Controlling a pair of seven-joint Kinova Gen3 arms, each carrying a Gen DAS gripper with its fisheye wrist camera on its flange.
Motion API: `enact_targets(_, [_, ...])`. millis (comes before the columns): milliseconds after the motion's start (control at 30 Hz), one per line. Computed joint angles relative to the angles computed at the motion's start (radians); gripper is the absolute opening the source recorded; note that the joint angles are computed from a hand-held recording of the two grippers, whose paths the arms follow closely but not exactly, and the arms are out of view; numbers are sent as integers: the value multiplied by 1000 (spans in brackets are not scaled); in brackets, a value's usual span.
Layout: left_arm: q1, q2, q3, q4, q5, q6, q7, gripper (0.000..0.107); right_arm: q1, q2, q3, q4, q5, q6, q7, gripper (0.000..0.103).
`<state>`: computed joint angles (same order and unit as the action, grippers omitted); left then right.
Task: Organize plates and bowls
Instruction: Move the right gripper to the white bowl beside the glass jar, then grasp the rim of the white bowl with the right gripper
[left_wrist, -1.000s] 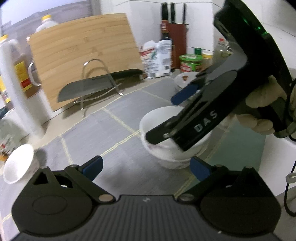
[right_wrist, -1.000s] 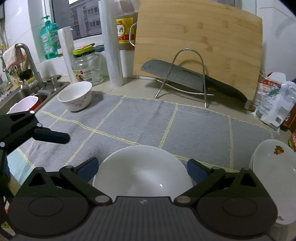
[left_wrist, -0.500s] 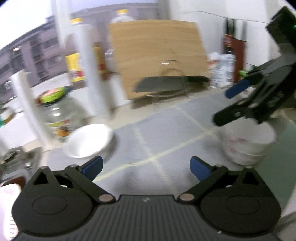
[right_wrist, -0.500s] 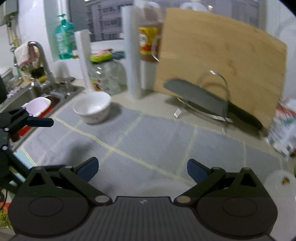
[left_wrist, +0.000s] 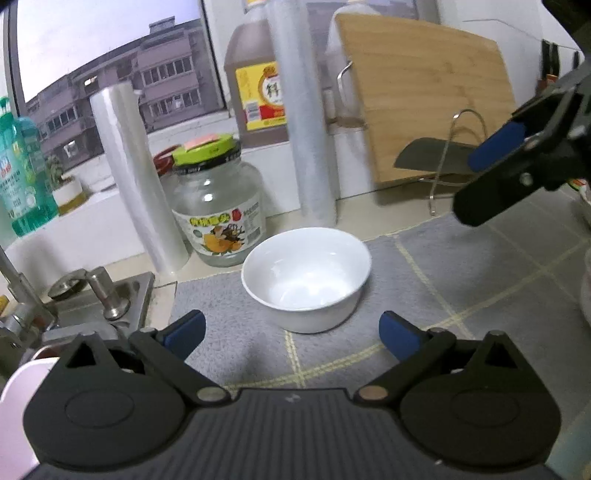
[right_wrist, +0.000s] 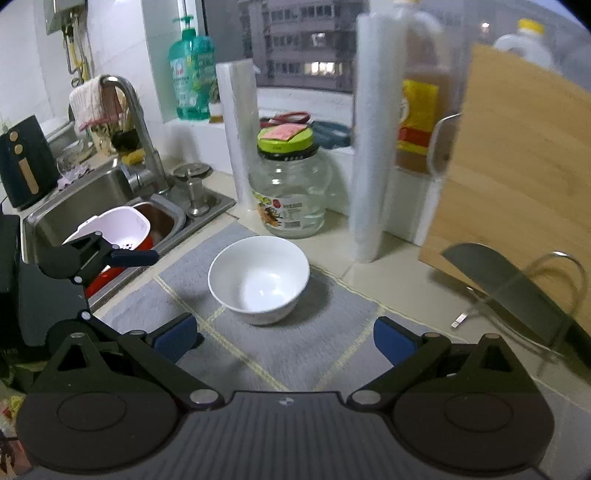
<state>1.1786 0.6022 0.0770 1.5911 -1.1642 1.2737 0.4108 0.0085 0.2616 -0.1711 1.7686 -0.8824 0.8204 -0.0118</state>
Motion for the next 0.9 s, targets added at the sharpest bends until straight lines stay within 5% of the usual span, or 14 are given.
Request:
enact_targets(433, [-72, 10, -23, 42, -41, -159, 21, 100, -134, 214, -59, -263, 252, 26, -292, 102])
enact_targets(900, [-96, -11, -30, 100, -102, -230, 79, 93, -188, 336, -105, -406, 389, 77, -407, 83])
